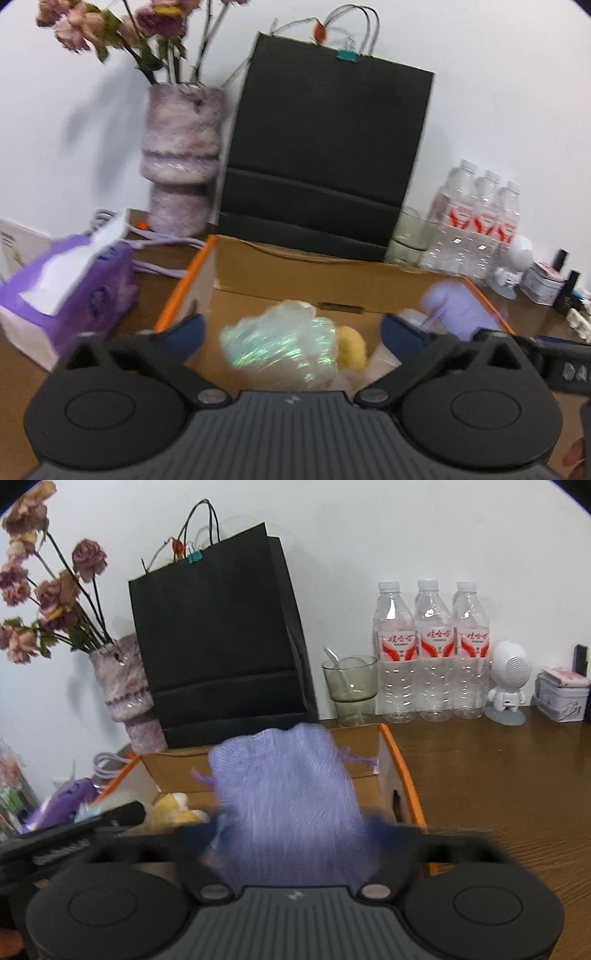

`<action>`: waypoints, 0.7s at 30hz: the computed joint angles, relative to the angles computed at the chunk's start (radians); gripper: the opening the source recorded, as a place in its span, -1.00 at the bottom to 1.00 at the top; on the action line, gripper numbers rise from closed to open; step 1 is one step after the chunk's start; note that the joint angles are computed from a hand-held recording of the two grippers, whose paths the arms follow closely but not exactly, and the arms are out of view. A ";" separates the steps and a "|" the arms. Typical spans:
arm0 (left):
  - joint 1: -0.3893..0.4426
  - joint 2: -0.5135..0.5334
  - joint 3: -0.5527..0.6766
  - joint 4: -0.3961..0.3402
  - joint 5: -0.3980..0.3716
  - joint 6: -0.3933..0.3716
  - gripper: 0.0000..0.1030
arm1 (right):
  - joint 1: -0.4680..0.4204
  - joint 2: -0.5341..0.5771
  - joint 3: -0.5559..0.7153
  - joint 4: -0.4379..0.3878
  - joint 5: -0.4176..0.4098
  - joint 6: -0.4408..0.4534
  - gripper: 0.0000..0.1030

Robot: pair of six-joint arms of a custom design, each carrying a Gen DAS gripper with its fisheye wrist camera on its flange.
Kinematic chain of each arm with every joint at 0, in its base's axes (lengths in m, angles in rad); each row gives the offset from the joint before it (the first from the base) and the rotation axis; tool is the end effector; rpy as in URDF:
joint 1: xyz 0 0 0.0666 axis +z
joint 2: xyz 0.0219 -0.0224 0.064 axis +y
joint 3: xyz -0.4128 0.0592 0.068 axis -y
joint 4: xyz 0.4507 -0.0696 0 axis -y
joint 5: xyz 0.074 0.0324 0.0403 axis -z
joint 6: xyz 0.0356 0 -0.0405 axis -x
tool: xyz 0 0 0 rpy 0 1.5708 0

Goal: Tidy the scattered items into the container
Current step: 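Drop the pouch into the box with the right tool while the left tool drops the sparkly bag in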

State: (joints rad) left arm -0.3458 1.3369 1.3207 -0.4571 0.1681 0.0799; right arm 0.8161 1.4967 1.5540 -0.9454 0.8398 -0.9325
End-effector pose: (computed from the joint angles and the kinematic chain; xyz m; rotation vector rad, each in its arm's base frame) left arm 0.5059 -0.1890 0.4907 0.3787 2.0301 -0.4362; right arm 0.4105 0.3973 0.4971 0.4523 2.0665 -0.0290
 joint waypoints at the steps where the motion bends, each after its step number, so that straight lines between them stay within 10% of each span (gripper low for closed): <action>1: 0.000 -0.007 -0.005 0.009 -0.003 -0.011 1.00 | 0.001 0.005 0.010 -0.015 0.003 0.022 1.00; 21: -0.004 -0.033 -0.017 0.015 -0.001 -0.017 1.00 | 0.024 -0.011 0.018 -0.013 0.062 0.050 1.00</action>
State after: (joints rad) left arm -0.3494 1.3035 1.3033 -0.4422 0.1666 0.0634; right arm 0.8399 1.4854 1.5715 -0.9582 0.9022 -0.8824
